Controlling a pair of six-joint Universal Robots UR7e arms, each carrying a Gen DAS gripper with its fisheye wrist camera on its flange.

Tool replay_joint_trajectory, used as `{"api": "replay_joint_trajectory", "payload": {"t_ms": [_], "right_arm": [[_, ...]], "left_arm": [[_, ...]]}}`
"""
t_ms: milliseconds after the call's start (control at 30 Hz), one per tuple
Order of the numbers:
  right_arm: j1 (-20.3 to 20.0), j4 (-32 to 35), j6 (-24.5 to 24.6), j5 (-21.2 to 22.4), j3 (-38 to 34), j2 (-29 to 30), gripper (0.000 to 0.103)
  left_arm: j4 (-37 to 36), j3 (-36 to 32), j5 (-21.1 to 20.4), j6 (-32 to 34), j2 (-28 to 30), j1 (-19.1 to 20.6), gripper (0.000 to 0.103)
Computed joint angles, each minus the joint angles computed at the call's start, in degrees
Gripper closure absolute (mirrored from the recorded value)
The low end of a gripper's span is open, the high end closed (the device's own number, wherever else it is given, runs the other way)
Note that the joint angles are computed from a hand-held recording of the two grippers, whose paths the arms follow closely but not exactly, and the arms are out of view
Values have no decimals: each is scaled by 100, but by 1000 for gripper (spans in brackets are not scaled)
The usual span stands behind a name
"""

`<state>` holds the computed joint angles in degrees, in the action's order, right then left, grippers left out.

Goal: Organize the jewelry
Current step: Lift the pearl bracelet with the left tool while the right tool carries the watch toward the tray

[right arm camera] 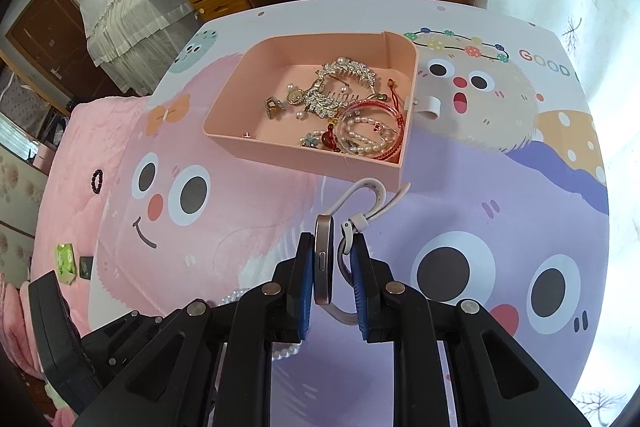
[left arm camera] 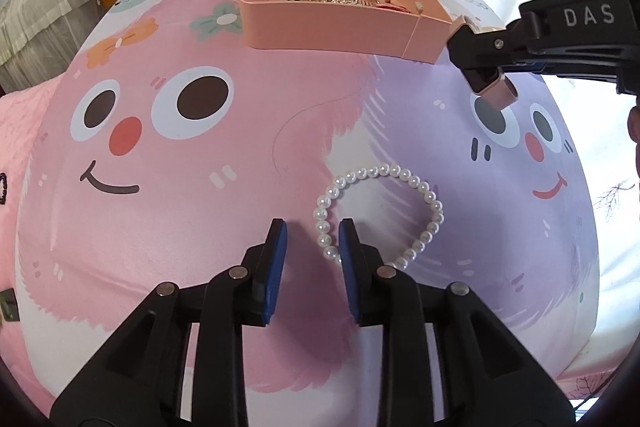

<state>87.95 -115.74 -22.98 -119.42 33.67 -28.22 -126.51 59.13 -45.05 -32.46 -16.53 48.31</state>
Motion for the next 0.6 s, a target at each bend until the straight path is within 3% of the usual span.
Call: {"api": "replay_joint_trajectory", "payload": {"t_ms": [133,267,600], "right_arm": [[-23,103,50,45,-126,37,86],[-36,171,93,69,-214,58,85],[-21,230,119,162,-310,33,85]], "left_arm": [[168,-109,246,35,92,-37,80],[49,-106,297,260,135,-53,97],[224,-292,112,122,137,-6,98]]}}
